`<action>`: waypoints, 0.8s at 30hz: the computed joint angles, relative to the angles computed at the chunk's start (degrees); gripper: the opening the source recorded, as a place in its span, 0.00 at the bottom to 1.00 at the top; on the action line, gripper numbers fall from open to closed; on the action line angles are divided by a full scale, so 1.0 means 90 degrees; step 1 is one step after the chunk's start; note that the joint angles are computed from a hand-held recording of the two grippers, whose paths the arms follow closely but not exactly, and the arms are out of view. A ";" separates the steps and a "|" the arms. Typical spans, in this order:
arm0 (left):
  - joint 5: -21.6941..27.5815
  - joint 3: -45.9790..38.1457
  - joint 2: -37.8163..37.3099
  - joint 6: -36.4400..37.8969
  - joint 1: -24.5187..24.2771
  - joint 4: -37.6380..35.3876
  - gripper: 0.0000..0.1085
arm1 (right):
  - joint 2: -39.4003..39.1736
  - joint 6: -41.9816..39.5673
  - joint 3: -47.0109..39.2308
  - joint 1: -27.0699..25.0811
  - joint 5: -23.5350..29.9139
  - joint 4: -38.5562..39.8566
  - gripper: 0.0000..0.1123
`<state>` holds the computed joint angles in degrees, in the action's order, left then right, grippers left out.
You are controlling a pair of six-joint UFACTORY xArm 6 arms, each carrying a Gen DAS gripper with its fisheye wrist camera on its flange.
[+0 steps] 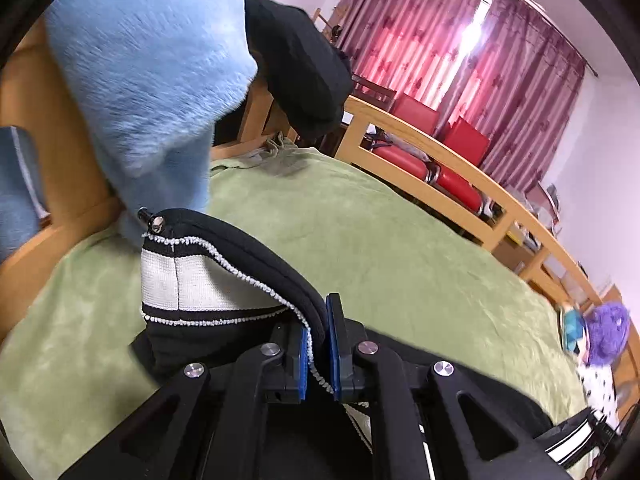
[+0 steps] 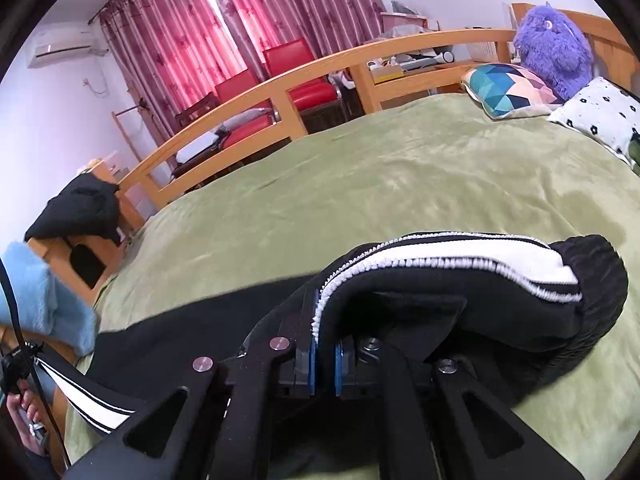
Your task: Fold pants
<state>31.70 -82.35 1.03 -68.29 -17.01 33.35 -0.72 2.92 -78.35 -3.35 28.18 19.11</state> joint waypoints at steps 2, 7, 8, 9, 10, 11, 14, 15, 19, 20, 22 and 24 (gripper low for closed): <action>-0.0095 -0.0492 0.0550 0.0117 0.0114 -0.0166 0.08 | 0.0601 0.0143 -0.0590 -0.0012 -0.0016 -0.0066 0.05; -0.0180 -0.1436 0.1678 -0.0061 0.0192 0.0102 0.08 | 0.1784 0.0519 -0.1503 -0.0092 -0.0123 -0.0154 0.05; -0.0088 -0.1539 0.1812 -0.0030 0.0185 0.0104 0.08 | 0.1982 0.0744 -0.1622 -0.0095 -0.0104 -0.0355 0.05; 0.0207 -0.1785 0.2036 0.0268 0.0138 -0.0140 0.10 | 0.2162 0.0962 -0.1731 -0.0090 -0.0016 -0.0590 0.08; 0.0469 -0.1980 0.2185 0.0673 0.0111 -0.0490 0.13 | 0.2305 0.1085 -0.1836 -0.0078 0.0166 -0.0797 0.12; 0.0818 -0.2183 0.2315 0.1022 0.0070 -0.0768 0.16 | 0.2472 0.1111 -0.2028 -0.0057 0.0546 -0.1018 0.18; 0.1300 -0.2003 0.2089 0.1049 -0.0074 -0.0488 0.28 | 0.2413 0.1086 -0.1959 0.0029 0.0862 -0.1801 0.29; 0.1269 -0.1719 0.1801 0.1063 -0.0121 -0.0305 0.46 | 0.2218 0.1172 -0.1718 0.0072 0.0723 -0.2220 0.36; 0.1465 -0.0880 0.0762 0.0492 -0.0354 0.0922 0.69 | 0.1317 0.1524 -0.0829 0.0116 0.0379 -0.3268 0.57; 0.1628 -0.0742 0.0562 0.0466 -0.0422 0.1080 0.69 | 0.1095 0.1580 -0.0608 0.0124 0.0309 -0.3407 0.59; 0.1813 -0.0188 -0.0011 0.0461 -0.0515 0.1143 0.69 | 0.0632 0.1601 -0.0192 0.0130 0.0371 -0.3555 0.59; 0.1780 0.0333 -0.0422 0.0521 -0.0486 0.0847 0.69 | 0.0080 0.1607 0.0426 0.0096 0.0357 -0.3508 0.59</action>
